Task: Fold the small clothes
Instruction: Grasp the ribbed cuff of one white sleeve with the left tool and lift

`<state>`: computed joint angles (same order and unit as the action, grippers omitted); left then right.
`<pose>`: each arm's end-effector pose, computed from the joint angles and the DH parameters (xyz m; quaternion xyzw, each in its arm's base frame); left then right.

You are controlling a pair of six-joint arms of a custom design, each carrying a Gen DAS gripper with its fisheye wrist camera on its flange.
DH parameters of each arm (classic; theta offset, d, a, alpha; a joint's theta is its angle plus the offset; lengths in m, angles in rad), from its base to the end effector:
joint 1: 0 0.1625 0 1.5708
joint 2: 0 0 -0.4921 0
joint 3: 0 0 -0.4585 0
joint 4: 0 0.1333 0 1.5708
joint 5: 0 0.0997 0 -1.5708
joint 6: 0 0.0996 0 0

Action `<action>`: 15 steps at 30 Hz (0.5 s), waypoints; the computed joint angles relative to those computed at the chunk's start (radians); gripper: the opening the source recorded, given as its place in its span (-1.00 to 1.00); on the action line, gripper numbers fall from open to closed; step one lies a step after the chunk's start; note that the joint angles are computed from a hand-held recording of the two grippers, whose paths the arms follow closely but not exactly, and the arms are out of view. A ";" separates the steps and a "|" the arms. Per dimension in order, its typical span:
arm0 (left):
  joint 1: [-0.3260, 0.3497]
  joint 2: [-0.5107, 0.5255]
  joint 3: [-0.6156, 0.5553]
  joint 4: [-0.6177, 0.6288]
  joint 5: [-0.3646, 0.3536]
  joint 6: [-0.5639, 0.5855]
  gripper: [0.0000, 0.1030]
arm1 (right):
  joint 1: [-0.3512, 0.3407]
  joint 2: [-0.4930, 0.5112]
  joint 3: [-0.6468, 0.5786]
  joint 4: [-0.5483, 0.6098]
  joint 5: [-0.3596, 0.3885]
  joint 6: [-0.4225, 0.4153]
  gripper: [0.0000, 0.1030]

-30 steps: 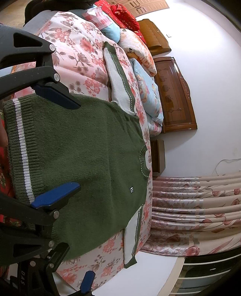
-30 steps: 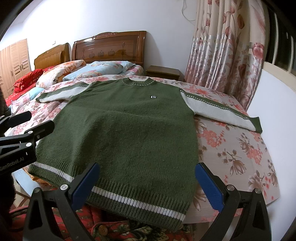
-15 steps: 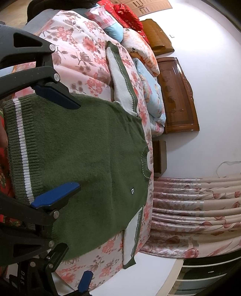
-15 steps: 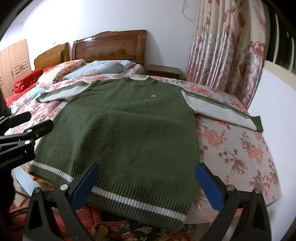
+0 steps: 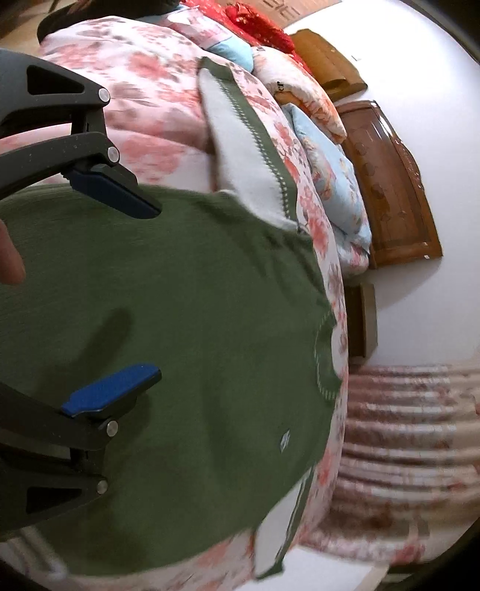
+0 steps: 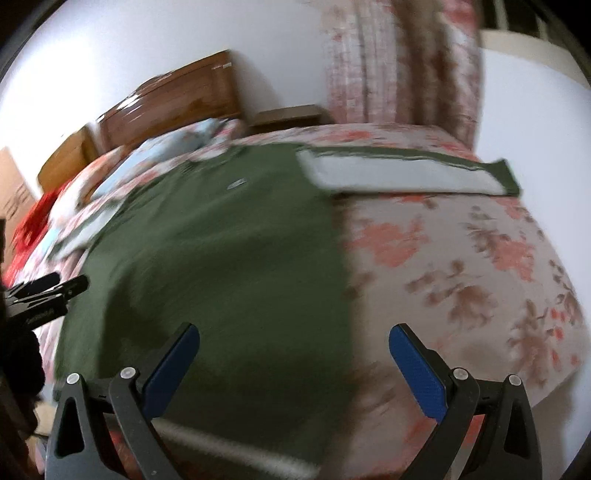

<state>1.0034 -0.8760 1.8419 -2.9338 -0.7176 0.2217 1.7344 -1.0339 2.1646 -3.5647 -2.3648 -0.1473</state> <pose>-0.1968 -0.6964 0.1415 0.2677 0.8553 -0.2467 0.3687 0.1534 -0.5472 0.2009 -0.0301 -0.8526 0.3886 0.3480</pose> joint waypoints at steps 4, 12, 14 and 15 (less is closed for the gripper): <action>0.046 0.081 -0.146 0.081 -0.019 -0.043 0.54 | -0.049 -0.009 -0.072 -0.024 -0.102 -0.027 1.00; 0.097 0.181 -0.301 0.115 -0.038 -0.050 0.54 | -0.181 -0.061 -0.189 0.090 -0.093 0.155 1.00; 0.100 0.183 -0.295 0.078 -0.046 0.003 0.54 | -0.197 -0.061 -0.210 0.089 -0.105 0.169 1.00; 0.104 0.182 -0.288 0.048 -0.060 0.034 0.55 | -0.206 -0.061 -0.218 0.077 -0.101 0.164 1.00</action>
<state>1.1070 -0.6940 1.5538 -2.8854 -0.7771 0.2554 1.5282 -1.0949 1.9461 -3.4878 -2.4661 0.0171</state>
